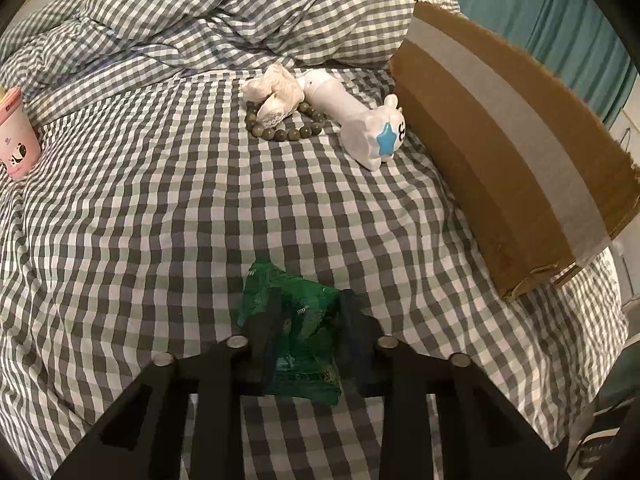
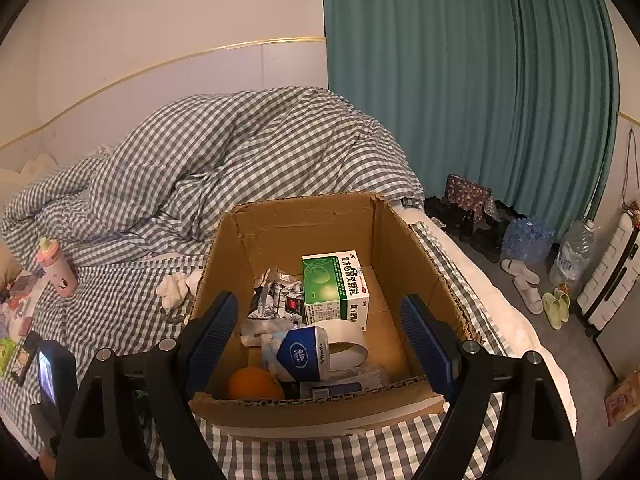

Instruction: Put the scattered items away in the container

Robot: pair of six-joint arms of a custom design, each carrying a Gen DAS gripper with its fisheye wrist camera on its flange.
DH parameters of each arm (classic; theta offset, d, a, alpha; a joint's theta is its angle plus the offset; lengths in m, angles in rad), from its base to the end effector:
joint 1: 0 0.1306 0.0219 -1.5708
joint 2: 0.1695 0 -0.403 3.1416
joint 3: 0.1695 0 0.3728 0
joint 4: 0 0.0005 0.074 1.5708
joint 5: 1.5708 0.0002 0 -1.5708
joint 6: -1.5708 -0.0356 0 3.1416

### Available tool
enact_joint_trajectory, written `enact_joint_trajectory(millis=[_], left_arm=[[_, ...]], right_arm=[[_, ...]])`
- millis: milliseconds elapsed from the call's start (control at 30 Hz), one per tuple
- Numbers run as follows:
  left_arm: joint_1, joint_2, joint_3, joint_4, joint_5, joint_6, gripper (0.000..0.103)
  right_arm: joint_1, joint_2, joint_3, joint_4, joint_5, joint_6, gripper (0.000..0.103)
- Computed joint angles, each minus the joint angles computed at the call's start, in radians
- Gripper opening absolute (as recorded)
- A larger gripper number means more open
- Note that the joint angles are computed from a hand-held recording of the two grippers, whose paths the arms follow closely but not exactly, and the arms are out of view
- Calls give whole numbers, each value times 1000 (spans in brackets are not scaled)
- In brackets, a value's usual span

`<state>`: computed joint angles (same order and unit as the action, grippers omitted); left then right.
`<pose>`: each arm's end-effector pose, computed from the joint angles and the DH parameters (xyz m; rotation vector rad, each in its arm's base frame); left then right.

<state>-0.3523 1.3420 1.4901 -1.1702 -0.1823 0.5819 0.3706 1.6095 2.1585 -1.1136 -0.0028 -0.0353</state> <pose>0.3995 -0.1405 0.4948 -0.3600 2.5453 -0.1160 0.4808 0.1864 0.6606 -0.3595 2.1147 0.2409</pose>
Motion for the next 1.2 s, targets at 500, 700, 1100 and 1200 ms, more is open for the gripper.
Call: enact_joint_trajectory(millis=[500,700,1100,1200], left_arm=[[-45,-22,97,-48,-92,13,0],[-81,-11,226,-73,-168,-32,0],[-81,24,136,-109,-158,-2,72],[-88,44,121,-115,-187,5,93]], right_arm=[[-52,-44,-39,19,-62,-49,83],[-54,-58,-53,26,-75,-57,83],[-51,-73,-78,17,-88,-26,85],[-43,-64,-68,13,-78,-16,86]])
